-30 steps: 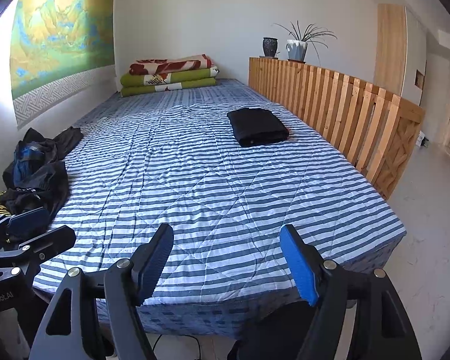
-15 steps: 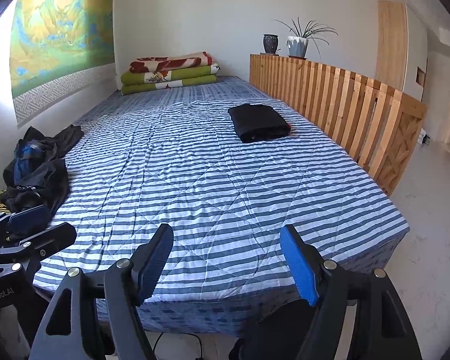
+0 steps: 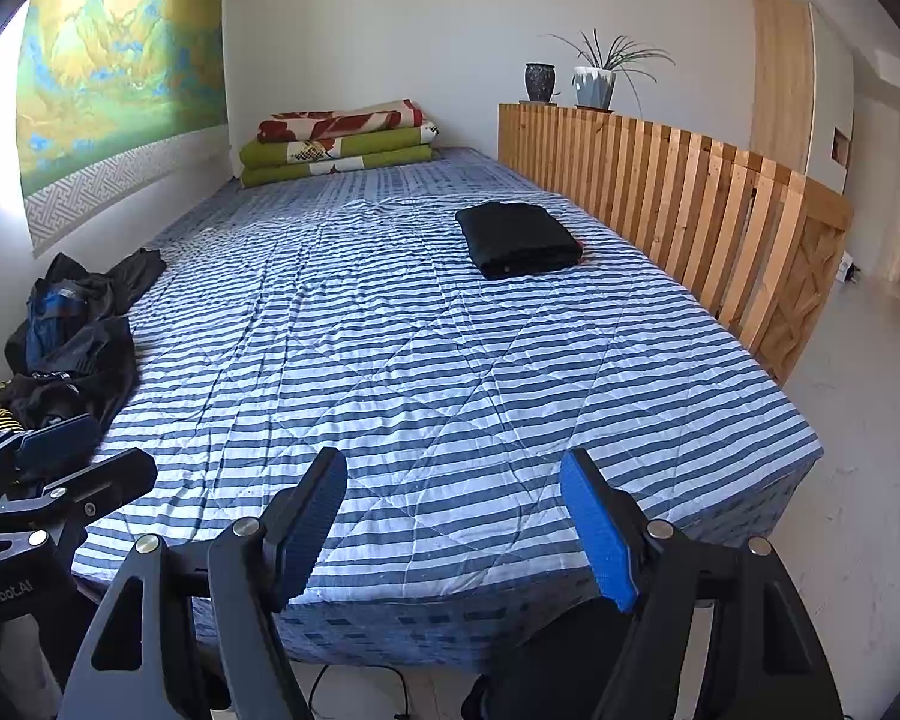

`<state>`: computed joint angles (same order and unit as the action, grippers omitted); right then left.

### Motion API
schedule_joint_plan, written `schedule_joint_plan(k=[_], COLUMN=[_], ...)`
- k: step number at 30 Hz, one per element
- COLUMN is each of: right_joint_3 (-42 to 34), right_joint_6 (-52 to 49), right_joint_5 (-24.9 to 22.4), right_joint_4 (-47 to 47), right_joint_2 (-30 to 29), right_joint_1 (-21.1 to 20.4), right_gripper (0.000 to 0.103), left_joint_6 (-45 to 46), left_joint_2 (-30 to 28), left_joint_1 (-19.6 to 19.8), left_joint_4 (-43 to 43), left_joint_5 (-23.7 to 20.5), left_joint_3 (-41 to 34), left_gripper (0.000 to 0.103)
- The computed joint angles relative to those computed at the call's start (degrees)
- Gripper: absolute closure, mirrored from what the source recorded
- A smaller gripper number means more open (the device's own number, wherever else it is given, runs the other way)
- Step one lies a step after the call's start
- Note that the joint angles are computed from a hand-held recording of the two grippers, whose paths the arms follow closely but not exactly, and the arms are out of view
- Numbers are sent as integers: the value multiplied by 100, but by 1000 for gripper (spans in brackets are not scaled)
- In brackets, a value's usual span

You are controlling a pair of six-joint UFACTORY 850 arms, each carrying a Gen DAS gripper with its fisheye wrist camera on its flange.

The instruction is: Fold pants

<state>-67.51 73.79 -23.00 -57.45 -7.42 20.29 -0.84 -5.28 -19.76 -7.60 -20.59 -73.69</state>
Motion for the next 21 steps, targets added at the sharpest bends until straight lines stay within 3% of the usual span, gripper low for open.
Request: schedule_joint_plan(k=[21], right_joint_3=[-12], right_joint_6=[-138], right_joint_5=[14], right_joint_4=[119], right_joint_2=[-38], right_joint_1=[20], right_gripper=[33], left_joint_6=[27], left_joint_2=[5], left_joint_1=[-5], left_joint_4=[-51], left_joint_5=[42], left_joint_3=[48], left_gripper=[25])
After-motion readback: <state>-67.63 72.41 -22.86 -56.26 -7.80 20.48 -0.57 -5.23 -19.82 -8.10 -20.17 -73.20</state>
